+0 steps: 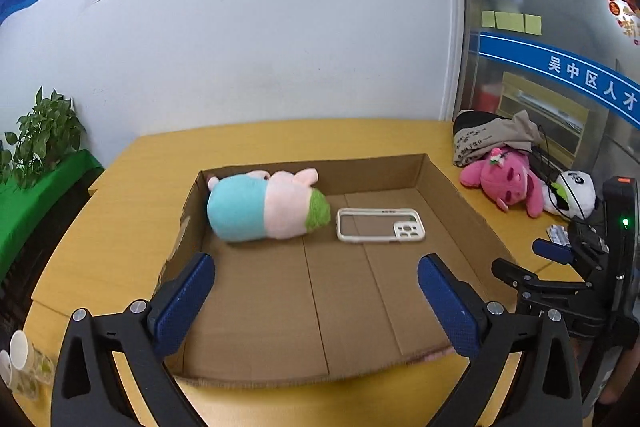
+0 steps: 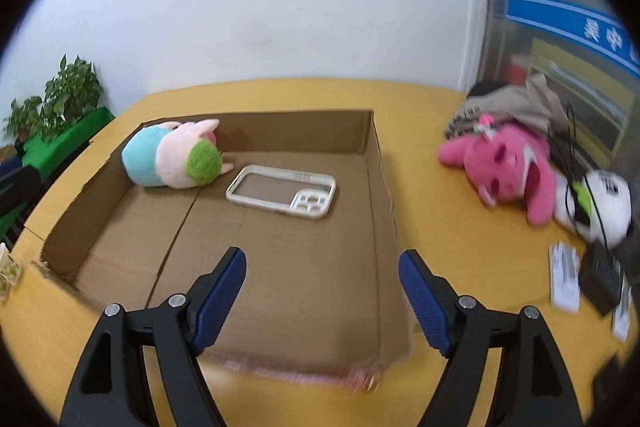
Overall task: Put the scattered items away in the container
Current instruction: 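Lower the phone case into the box and open both grippers, then withdraw both grippers from the box toward the black sunglasses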
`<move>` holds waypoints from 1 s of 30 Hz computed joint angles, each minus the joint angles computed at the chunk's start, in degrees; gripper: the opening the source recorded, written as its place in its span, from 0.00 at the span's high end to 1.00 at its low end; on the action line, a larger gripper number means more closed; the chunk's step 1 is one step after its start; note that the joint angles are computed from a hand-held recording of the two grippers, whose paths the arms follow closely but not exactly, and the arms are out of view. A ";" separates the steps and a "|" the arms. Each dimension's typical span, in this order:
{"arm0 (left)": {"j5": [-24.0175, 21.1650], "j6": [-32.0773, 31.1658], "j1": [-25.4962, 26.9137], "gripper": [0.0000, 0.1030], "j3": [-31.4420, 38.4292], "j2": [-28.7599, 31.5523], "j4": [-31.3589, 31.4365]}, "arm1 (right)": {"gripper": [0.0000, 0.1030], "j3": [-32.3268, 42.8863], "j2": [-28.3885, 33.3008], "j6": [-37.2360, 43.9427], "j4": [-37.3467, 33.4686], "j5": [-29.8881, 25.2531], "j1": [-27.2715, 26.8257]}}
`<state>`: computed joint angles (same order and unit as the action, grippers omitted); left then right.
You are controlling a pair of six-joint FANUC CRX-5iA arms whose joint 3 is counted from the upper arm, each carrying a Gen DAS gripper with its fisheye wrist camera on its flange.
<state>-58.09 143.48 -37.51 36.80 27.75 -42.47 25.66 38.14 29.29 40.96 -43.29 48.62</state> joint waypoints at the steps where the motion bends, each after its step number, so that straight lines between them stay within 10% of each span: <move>1: -0.07 0.66 -0.65 0.00 -0.66 -0.24 -0.53 | 0.24 -1.03 -0.66 -0.33 -0.06 0.08 0.32; 30: 0.63 0.31 -1.88 0.00 -6.79 -2.25 5.45 | 0.24 -13.05 -8.86 0.04 -1.56 6.96 1.09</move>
<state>-57.46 143.80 -39.39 30.01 25.50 -37.02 12.61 29.28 29.33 39.40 -36.33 49.71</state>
